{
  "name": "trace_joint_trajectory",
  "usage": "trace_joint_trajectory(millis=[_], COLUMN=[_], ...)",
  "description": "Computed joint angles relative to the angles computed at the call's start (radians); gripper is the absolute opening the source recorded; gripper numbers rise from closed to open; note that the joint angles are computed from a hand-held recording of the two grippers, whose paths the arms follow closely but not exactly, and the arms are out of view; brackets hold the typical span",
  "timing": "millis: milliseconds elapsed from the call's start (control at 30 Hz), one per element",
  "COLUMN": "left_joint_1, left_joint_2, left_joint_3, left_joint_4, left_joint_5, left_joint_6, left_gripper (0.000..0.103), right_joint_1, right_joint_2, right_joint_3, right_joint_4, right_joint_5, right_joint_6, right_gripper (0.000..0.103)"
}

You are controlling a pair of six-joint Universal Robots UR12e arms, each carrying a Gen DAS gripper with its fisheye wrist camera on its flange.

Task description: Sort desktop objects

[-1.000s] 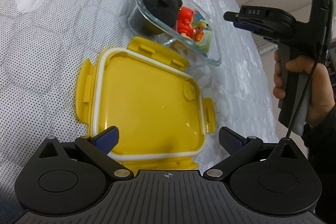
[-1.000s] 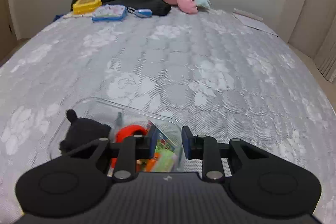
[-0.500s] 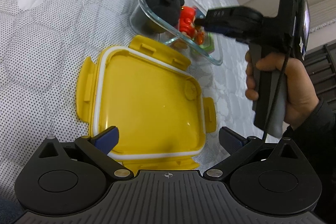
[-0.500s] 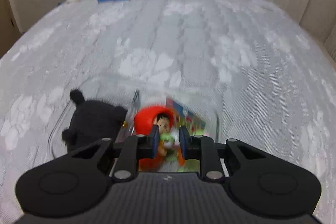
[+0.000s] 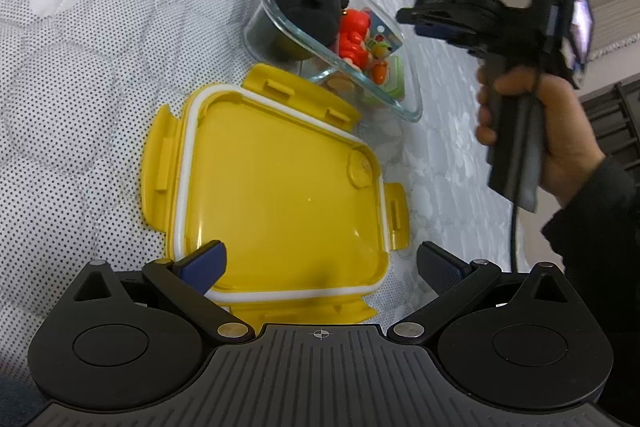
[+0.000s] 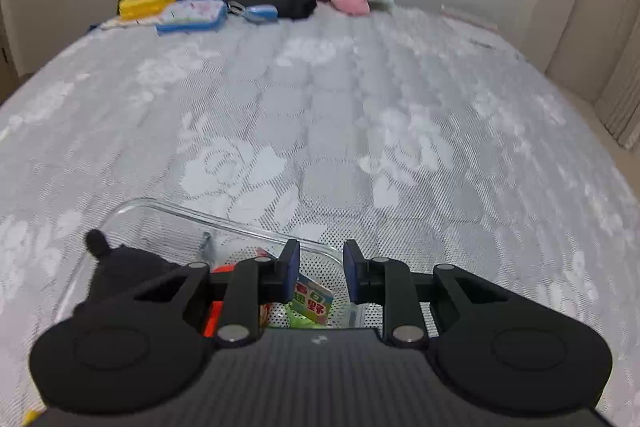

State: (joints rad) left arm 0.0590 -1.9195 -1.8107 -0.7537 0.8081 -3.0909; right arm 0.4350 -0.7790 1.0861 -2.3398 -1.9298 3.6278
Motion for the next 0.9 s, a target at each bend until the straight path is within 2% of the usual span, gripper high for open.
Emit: trace_joint_trajectory(millis=[67,133,233,267,333,367,433,467,533,633,700,900], left_joint_1=[0.001,0.000,-0.001,-0.002,-0.003,-0.004,-0.004,-0.003,0.000,0.001,0.000,0.002], left_joint_2=[-0.001,-0.001,-0.002,-0.003,-0.004,-0.004,-0.004,-0.005,-0.005,-0.005,-0.006,-0.009], left_joint_3=[0.001,0.001,0.001,0.002,0.003,0.005,0.005,0.004,0.003,0.002,0.004,0.004], left_joint_4=[-0.003,-0.003,-0.003,-0.001,-0.003,-0.008,-0.011,-0.010,-0.008,-0.003,-0.005,0.003], left_joint_5=[-0.003,-0.003,-0.003,-0.002,-0.001,0.000,0.001,-0.001,-0.008,-0.012,-0.012,-0.021], left_joint_6=[-0.002,-0.003,-0.003,-0.004,-0.002,0.002,0.003,0.000,-0.011,-0.019,-0.015,-0.022], left_gripper=[0.103,0.103,0.103,0.103,0.103,0.103,0.103,0.103,0.103,0.103,0.103,0.103], right_joint_1=[-0.006,-0.004,0.012,0.015,0.014,0.014,0.020,0.024,0.037,0.035,0.027,0.020], right_joint_2=[0.004,-0.001,-0.017,-0.021,-0.023,-0.019,0.000,0.012,0.037,0.036,0.032,0.019], right_joint_3=[-0.006,0.008,0.041,0.047,0.040,0.026,-0.013,-0.036,-0.077,-0.059,-0.048,-0.024], right_joint_4=[0.038,0.025,-0.102,-0.144,-0.181,-0.181,-0.147,-0.117,-0.042,-0.066,-0.073,-0.071], right_joint_5=[0.040,0.052,0.023,0.045,0.143,0.196,0.253,0.259,0.221,0.217,0.232,0.265], right_joint_6=[0.041,0.064,0.004,-0.023,-0.052,-0.068,-0.094,-0.104,-0.106,-0.041,0.014,0.111], right_gripper=[0.026,0.026,0.026,0.026,0.026,0.026,0.026,0.026,0.026,0.031,0.040,0.041])
